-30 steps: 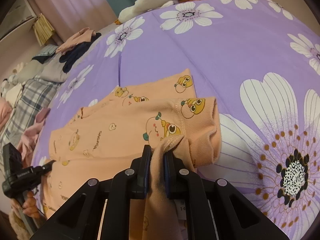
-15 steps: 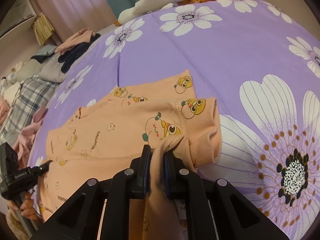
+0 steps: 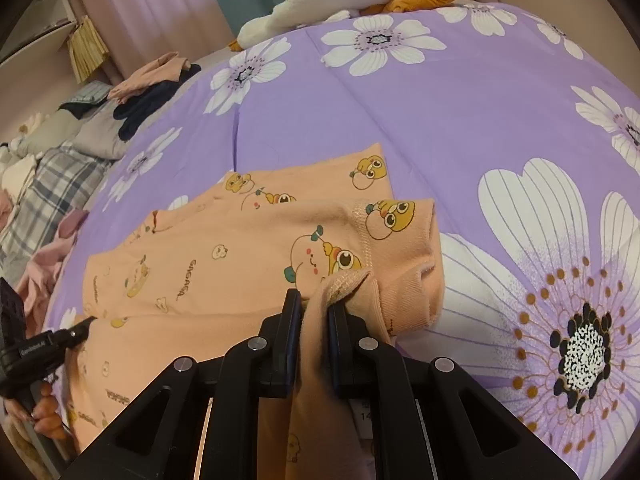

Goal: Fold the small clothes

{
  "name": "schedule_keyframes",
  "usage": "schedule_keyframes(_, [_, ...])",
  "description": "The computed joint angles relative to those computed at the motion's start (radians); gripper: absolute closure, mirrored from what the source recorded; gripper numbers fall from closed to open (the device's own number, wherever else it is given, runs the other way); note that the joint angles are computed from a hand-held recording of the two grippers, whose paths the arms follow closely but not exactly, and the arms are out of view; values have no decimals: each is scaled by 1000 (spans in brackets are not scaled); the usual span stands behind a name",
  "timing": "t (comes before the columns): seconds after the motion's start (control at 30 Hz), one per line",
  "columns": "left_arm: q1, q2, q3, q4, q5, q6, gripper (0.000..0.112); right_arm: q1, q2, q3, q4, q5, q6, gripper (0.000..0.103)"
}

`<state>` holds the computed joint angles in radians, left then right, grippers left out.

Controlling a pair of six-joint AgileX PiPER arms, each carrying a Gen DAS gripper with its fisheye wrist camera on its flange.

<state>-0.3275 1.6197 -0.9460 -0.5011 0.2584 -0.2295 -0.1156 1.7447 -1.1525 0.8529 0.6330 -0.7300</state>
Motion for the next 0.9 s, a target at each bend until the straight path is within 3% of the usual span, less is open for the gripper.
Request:
schedule_keyframes(0.57, [-13, 12, -4, 70, -19, -54, 104, -4, 7, -2, 15, 0, -21, 95])
schedule_keyframes(0.9, [-10, 15, -4, 42, -23, -14, 104, 6, 9, -16, -13, -8, 1, 95])
